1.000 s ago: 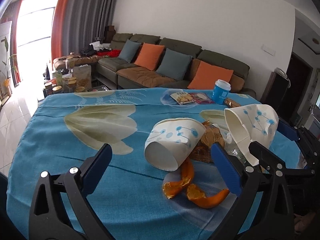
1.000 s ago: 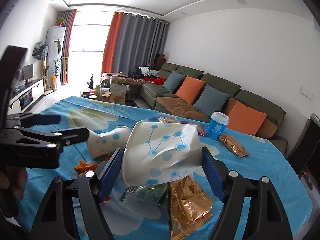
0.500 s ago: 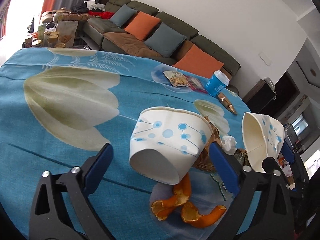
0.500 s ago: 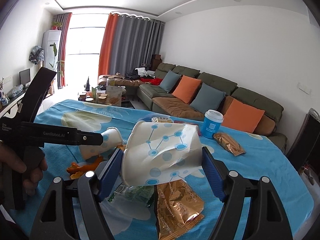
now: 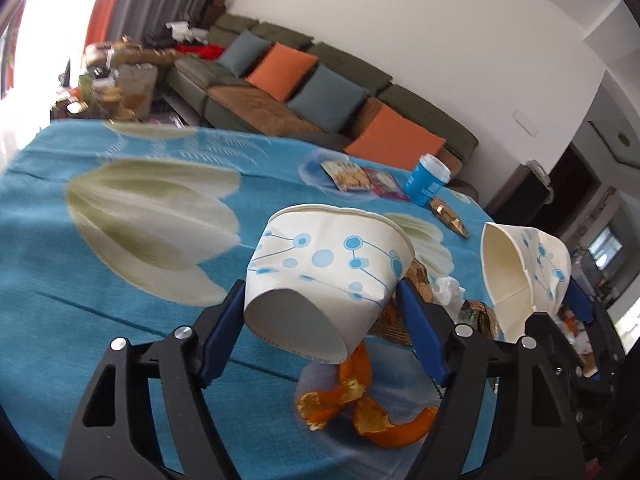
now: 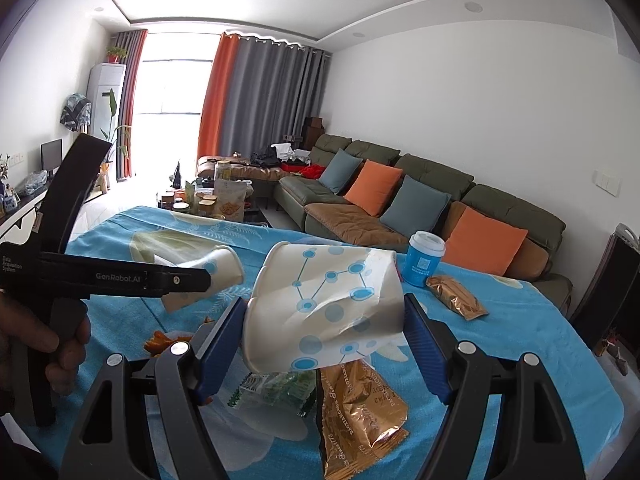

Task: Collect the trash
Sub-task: 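Carry both paper cups over the teal bin and open both tools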

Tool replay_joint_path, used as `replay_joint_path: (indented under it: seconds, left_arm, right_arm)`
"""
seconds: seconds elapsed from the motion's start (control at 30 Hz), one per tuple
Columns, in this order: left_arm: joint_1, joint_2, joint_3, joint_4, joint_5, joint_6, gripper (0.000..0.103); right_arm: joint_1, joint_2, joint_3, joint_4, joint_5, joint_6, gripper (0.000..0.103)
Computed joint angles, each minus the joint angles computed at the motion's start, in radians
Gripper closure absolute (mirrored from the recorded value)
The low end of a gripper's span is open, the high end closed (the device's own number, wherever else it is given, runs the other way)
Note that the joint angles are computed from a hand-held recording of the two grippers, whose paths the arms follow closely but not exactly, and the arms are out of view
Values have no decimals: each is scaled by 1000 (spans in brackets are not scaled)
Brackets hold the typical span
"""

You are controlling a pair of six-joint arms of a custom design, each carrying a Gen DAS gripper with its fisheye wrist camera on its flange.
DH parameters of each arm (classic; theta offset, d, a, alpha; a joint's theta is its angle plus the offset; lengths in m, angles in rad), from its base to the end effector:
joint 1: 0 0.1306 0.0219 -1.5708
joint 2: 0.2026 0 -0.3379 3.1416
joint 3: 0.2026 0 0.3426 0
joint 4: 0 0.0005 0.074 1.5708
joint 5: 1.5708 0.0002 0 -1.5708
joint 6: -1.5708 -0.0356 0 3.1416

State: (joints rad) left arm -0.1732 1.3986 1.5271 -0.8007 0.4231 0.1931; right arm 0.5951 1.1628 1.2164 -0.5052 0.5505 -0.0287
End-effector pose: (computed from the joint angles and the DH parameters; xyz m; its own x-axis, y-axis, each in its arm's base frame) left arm 0.4457 -0.0933 0.4458 -0.6929 -0.0564 -0.7188 0.3471 0.8477 -0.4011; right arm 0.3328 0.2022 0.4340 -0.3638 -0.2167 -0.9059 -0.0776 0.9762 -0.2024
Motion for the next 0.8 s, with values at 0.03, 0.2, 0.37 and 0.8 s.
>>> replay_joint_path:
  seconds: [0.03, 0.2, 0.37, 0.8]
  left_arm:
    - [4, -23, -17, 20, -15, 1, 29]
    - [35, -155, -100, 64, -80, 4, 29]
    - [128, -294, -175, 46, -90, -7, 29]
    - [586, -545, -278, -49, 3, -69, 29]
  right_arm:
    - [3, 1, 3, 3, 1, 4, 28]
    - [35, 3, 14, 40, -17, 36, 28]
    - [75, 27, 36, 81, -63, 78, 28]
    - [210, 197, 233, 74, -279, 133, 28]
